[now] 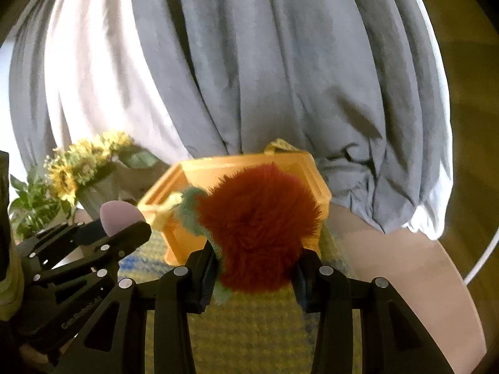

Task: Organize soft objects
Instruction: 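Lift and carry the pink ball and red fluffy ball over the crate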

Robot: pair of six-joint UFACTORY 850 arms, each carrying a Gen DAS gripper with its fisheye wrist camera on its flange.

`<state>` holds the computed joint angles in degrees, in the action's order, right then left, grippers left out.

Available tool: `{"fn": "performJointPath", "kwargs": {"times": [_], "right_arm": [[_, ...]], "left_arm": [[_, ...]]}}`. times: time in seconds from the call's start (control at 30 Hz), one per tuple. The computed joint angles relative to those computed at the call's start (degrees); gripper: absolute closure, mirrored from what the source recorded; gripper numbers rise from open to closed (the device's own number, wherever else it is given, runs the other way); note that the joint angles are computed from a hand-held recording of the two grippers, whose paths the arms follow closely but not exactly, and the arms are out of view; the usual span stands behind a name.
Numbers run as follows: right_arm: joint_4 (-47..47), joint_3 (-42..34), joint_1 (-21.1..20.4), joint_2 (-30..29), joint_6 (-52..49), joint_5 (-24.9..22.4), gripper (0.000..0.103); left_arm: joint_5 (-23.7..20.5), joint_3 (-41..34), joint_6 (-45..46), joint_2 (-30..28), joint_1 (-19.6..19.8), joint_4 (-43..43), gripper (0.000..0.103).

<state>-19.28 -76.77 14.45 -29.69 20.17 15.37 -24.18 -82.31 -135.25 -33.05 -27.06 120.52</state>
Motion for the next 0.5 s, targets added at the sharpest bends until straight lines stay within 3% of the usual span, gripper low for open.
{"fn": "performJointPath", "kwargs": {"times": [0.5], "right_arm": [[-1.5,-4.7,1.0,-1.4,-0.3,5.1,0.061]], "left_arm": [[-7.5,-0.8,-0.5,1.6,0.5,3.1,0.066]]}}
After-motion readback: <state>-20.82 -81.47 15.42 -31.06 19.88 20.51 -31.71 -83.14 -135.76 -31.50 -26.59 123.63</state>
